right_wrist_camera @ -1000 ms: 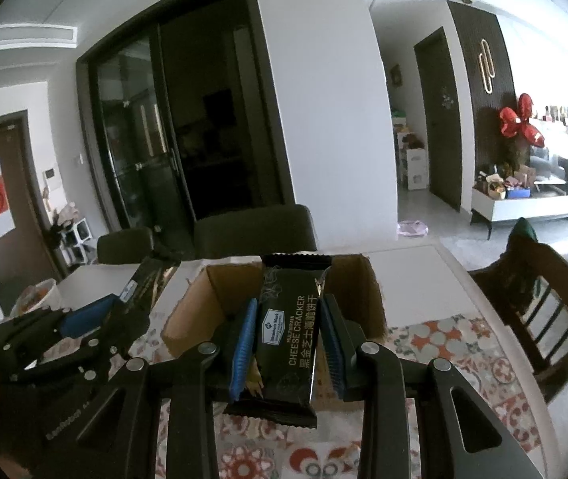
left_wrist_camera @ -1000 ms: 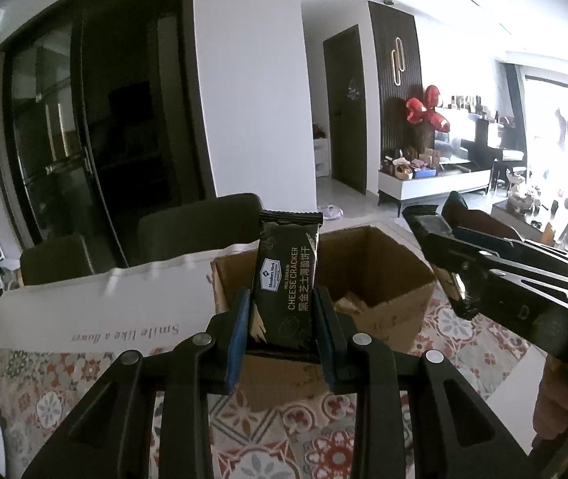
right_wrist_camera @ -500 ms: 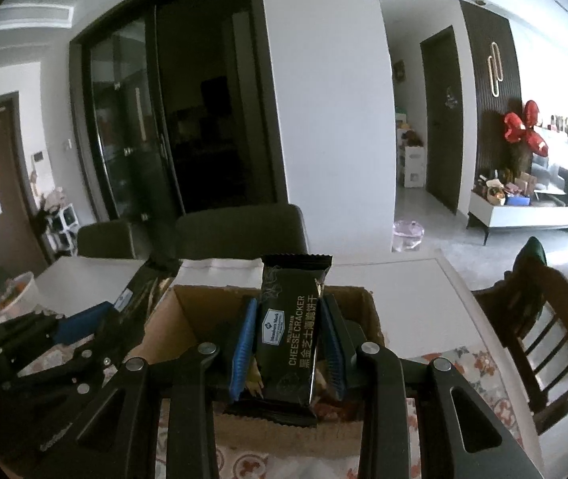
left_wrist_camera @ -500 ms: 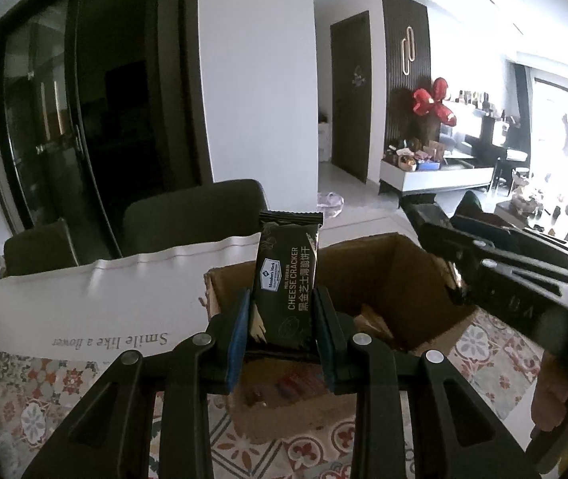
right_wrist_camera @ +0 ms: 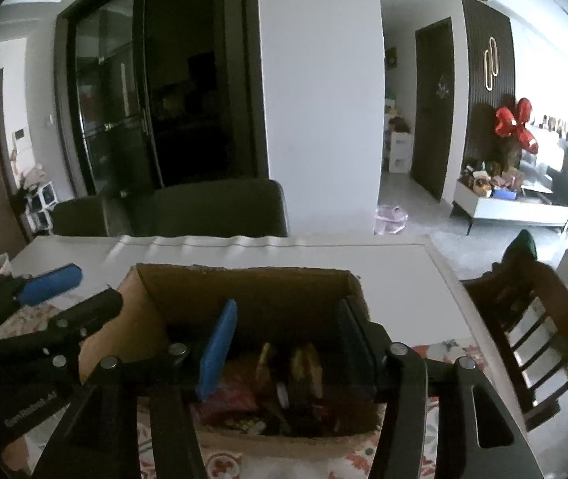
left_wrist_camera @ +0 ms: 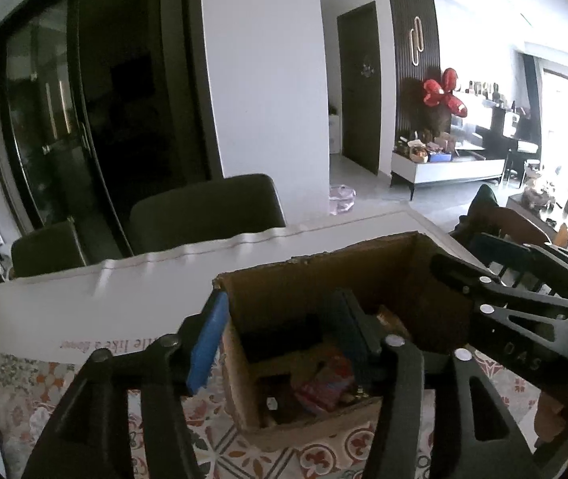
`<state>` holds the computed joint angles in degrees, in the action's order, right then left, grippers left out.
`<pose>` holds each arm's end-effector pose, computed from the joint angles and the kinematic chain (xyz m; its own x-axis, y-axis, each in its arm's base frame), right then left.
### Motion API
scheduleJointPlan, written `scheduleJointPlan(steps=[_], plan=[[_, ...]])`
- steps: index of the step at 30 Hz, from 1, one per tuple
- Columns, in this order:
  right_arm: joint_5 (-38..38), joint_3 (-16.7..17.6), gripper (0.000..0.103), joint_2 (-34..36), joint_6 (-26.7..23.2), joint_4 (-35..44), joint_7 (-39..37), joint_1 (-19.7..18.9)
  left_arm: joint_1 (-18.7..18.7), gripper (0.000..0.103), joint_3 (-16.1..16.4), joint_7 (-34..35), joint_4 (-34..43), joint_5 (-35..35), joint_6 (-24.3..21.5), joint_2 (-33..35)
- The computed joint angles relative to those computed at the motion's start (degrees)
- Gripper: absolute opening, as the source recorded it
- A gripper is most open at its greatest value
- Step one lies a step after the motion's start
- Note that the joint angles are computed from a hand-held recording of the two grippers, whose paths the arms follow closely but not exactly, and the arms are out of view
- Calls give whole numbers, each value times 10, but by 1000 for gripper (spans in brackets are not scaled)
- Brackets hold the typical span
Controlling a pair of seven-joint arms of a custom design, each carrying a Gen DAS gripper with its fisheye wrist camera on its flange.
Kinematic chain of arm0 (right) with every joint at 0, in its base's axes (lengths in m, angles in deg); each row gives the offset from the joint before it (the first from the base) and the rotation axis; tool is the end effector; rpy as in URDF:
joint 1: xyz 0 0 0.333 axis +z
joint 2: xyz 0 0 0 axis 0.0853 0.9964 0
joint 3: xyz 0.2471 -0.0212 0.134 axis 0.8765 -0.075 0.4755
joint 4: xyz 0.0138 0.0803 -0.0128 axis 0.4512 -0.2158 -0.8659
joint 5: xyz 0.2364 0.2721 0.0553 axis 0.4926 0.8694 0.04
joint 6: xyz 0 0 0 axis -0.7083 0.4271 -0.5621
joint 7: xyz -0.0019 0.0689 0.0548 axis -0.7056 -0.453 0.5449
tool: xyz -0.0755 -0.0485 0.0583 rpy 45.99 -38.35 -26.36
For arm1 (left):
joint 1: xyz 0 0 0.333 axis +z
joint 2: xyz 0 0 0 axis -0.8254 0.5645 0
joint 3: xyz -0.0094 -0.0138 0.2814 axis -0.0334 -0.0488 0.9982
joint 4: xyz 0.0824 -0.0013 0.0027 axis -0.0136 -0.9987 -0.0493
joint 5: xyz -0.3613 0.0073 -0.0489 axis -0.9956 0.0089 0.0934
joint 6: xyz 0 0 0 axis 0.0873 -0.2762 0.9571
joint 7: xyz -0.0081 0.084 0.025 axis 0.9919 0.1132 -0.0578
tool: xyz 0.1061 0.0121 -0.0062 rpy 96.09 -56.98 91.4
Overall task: Organize snacks
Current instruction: 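Carry both black cracker bars over the box and open both tools, then withdraw both open tools from the box toward the remaining snacks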
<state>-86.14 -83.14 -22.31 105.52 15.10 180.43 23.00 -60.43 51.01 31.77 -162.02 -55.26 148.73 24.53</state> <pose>0.7074 0.2066 0.5903 0.2135 -0.9759 -0.0456 -0.5255 -0.0754 -0.8474 0.6691 -0.1214 0.5943 -0.0674 -0.9945 -0.0801 -0.5360 0.1039 -0.8378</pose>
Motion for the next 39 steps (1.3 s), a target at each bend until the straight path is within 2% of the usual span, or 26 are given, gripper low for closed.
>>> scheduleJointPlan(steps=[3, 6, 14, 18, 25, 32, 34, 39], plan=[[-7, -5, 55, -54, 45, -88, 7, 7, -13, 63, 18, -45, -47, 38, 21, -36], [-6, 1, 56, -115, 93, -184, 0, 7, -11, 64, 15, -61, -79, 53, 30, -63], [2, 10, 56, -232, 186, -363, -9, 6, -3, 67, 7, -127, -196, 121, 77, -158], [-29, -5, 56, -278, 226, -434, 25, 18, 7, 67, -4, -149, -251, 138, 97, -200], [-48, 14, 56, -347, 279, -539, 42, 1, 19, 67, -26, -167, -328, 138, 107, -260], [63, 55, 56, -397, 294, -616, -63, -30, 19, 67, -42, -161, -394, 119, 93, -305], [127, 59, 56, -409, 288, -633, -122, -26, 21, 67, -49, -171, -414, 121, 90, -318], [193, 61, 56, -430, 284, -671, -183, -20, 22, 67, -59, -187, -451, 120, 85, -337]])
